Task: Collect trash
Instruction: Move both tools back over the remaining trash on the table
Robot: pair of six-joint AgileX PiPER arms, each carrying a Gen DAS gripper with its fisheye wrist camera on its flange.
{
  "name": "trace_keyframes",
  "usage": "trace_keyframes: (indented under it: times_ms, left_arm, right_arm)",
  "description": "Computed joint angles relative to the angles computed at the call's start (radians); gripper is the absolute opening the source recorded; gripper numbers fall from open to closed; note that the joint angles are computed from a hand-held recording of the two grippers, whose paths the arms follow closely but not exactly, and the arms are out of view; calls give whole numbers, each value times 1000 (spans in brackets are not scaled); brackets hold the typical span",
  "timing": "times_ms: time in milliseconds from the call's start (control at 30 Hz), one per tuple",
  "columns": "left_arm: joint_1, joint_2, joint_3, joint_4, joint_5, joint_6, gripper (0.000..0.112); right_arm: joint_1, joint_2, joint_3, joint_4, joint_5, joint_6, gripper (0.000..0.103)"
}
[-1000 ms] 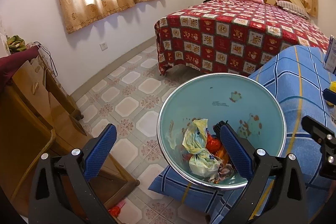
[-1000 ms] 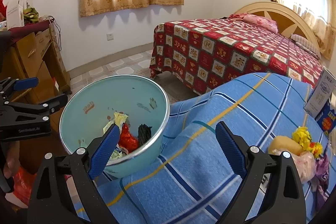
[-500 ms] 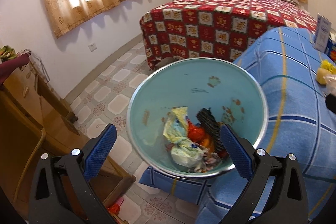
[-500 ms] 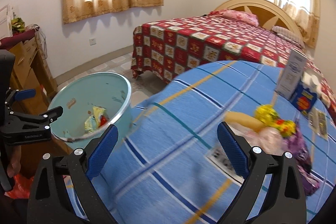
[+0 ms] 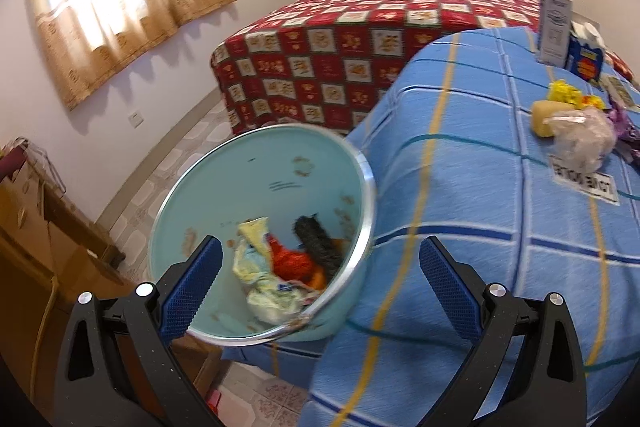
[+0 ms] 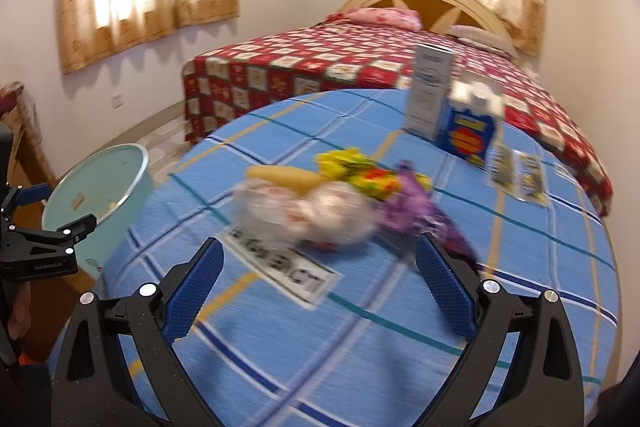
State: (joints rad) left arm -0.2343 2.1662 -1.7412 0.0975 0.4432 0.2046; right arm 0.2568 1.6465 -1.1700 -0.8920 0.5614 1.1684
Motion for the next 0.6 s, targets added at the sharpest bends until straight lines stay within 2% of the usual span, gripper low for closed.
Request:
trace_keyframes:
  times_ms: [200, 367, 600]
  left_arm:
    - [-60, -12, 11, -9, -9, -11, 97]
    - [-109, 5, -19, 12, 17, -58, 97]
    - [-144, 79, -152, 8, 107, -86, 97]
  right_arm:
    - [-68, -99, 125, -48, 7, 66, 95]
    - [-129, -138, 185, -60, 32, 97, 95]
    - [-241, -143, 204, 44, -11, -8, 95]
